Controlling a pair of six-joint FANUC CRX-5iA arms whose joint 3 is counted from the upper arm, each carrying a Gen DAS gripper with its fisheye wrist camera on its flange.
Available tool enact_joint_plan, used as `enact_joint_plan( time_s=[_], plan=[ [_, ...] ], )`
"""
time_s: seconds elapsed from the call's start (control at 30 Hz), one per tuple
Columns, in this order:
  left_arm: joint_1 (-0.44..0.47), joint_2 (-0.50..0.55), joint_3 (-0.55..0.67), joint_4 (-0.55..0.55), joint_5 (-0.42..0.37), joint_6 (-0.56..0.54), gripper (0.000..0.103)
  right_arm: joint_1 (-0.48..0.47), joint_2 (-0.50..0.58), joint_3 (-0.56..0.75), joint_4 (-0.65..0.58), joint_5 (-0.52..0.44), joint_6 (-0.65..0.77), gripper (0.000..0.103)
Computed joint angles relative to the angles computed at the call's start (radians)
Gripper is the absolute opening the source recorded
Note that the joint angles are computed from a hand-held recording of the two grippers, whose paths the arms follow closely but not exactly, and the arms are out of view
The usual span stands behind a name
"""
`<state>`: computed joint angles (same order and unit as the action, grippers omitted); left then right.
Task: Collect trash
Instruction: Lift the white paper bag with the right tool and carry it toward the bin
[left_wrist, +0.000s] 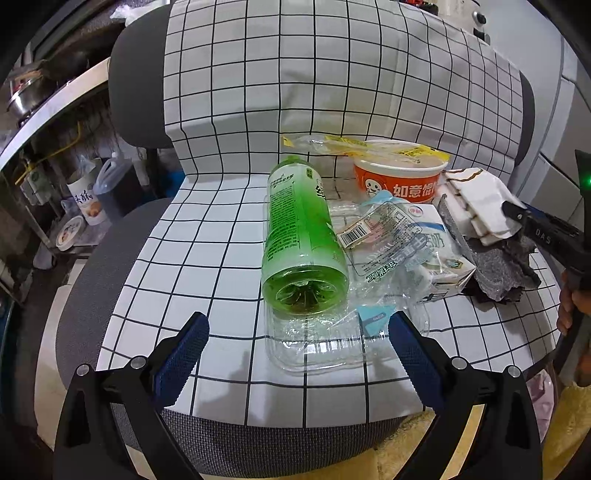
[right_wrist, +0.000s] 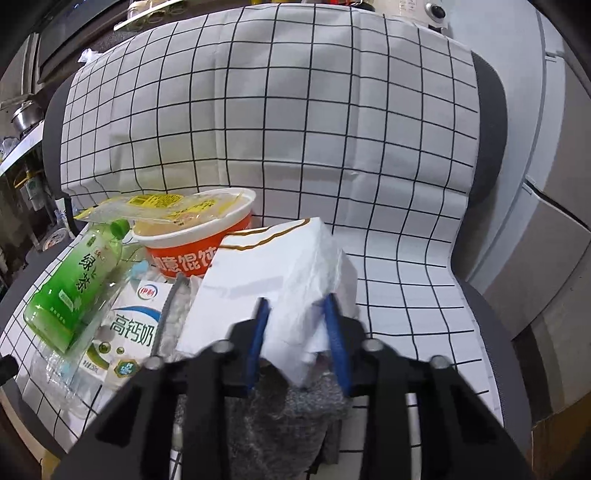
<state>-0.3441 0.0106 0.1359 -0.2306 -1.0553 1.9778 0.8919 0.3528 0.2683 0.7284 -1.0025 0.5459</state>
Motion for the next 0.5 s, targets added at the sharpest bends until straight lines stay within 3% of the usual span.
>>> enact_joint_plan(
  time_s=[0.03,0.17,0.3,0.37,0.5],
  plan=[
    [0.001,-0.004,-0.002,0.000,0.000,0.001,0.096,-0.005,-0.021,-0.025,0.019,0.030,-0.039,0.005],
    [-0.003,-0.025,-0.010,-0.014,0.001,0.015,0.096,-0.019,-0.122,-0.134,0.117,0.180,-0.191,0.004],
    [-0.005,-0.052,-0.025,-0.018,0.013,0.027,0.096,0.010,-0.178,-0.147,0.157,0.185,-0.209,0.004],
    [-0.008,-0.063,-0.033,-0.015,0.019,0.025,0.097,0.025,-0.216,-0.151,0.063,0.207,-0.162,0.004],
    [-0.013,-0.069,-0.045,-0.002,0.022,0.017,0.097,0.002,-0.293,-0.170,-0.337,0.320,-0.045,0.004]
  ],
)
